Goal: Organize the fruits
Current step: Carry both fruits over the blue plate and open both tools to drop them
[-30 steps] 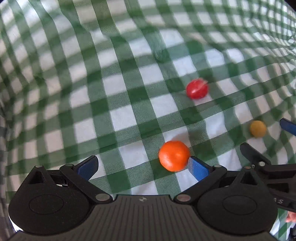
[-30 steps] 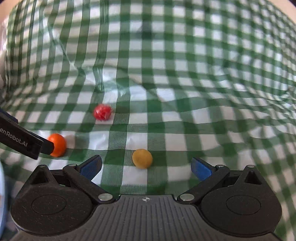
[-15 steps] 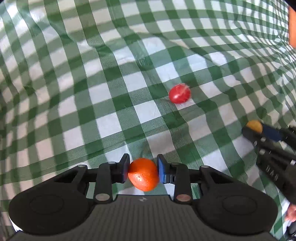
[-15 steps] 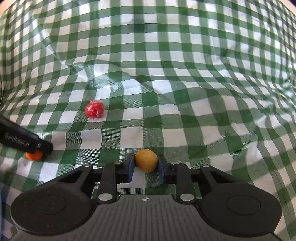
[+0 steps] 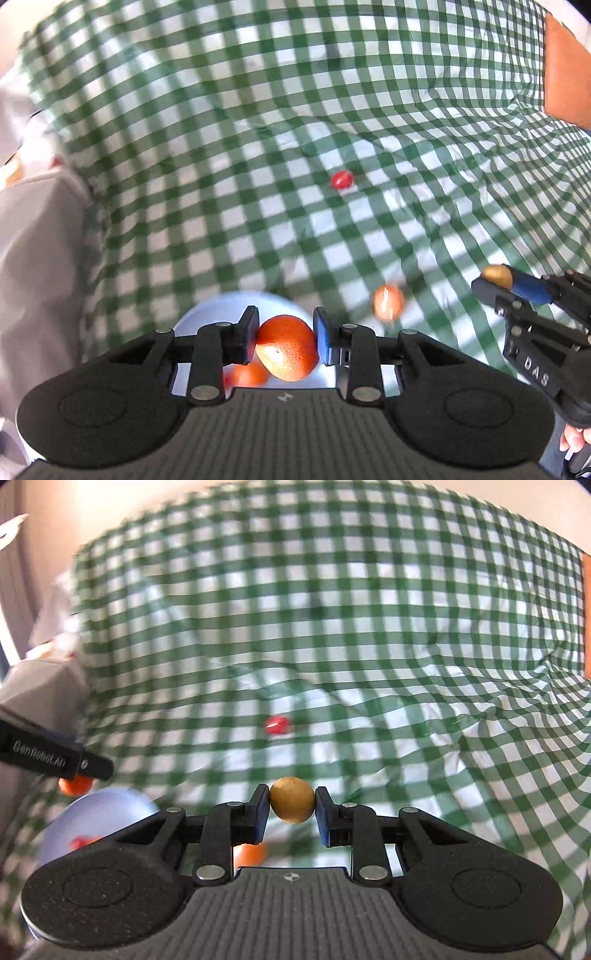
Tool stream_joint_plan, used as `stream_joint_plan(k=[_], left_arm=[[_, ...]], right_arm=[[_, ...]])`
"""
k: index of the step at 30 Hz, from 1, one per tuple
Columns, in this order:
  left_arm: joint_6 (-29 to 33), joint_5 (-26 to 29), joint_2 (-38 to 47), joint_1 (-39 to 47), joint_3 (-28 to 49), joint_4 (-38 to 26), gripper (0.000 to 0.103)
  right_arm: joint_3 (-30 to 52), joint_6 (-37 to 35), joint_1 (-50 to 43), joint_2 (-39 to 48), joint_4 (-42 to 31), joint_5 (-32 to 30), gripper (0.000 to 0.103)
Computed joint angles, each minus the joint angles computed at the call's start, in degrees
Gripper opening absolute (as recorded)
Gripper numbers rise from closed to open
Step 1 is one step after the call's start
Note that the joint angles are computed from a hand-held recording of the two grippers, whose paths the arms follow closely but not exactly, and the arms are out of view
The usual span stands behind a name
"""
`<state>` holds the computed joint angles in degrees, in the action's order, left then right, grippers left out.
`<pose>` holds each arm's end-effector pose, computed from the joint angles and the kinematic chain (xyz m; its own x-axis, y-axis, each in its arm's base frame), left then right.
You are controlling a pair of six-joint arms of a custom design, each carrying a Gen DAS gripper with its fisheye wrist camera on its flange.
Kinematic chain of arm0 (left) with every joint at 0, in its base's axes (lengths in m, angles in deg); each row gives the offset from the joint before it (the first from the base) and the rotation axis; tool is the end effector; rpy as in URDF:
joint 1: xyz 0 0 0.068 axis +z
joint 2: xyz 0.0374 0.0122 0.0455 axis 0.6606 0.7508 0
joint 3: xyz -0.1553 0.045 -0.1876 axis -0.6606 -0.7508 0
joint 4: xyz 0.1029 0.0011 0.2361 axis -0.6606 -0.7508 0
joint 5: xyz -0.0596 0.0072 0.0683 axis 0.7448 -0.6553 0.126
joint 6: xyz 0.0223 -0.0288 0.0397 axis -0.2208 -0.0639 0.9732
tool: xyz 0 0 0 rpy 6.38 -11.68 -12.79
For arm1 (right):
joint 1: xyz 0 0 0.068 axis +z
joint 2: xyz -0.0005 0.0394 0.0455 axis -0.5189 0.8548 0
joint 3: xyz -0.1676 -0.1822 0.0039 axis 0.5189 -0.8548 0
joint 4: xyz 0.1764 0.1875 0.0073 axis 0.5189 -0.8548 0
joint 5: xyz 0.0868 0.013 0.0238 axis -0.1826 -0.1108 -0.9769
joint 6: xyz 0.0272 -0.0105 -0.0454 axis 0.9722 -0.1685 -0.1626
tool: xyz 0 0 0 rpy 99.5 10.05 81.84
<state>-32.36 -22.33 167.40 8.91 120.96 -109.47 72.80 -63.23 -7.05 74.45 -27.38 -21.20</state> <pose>0.3432 -0.2101 0.3428 -0.7491 0.3977 -0.5299 0.3917 0.9109 0.1299 0.2684 0.1078 0.2727 -0.6152 0.1552 -0.7729 0.1044 0.9878 0.1153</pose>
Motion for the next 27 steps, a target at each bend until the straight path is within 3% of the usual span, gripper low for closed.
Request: stream_joint_plan(k=[5, 11, 17, 27], left_arm=[[0.2, -2.1, -19.4, 0.6, -21.8, 2.9, 0.035], [-1.2, -1.7, -35.5, 3.2, -35.6, 0.2, 0.035], [-1.3, 0.6, -45.0, 7.4, -42.3, -2.6, 0.035], [0.5, 4.2, -50.2, 13.3, -45.9, -3.3, 0.035]], right_arm=[[1.4, 4.4, 12.5, -5.7, -9.8, 4.6, 0.028], [6.3, 13.2, 29.1, -4.9, -18.4, 12.2, 0.028], [13.4, 19.4, 42.0, 0.6, -25.6, 17.2, 0.028], [19.5, 19.5, 45.0, 6.1, -28.5, 18.8, 0.028]])
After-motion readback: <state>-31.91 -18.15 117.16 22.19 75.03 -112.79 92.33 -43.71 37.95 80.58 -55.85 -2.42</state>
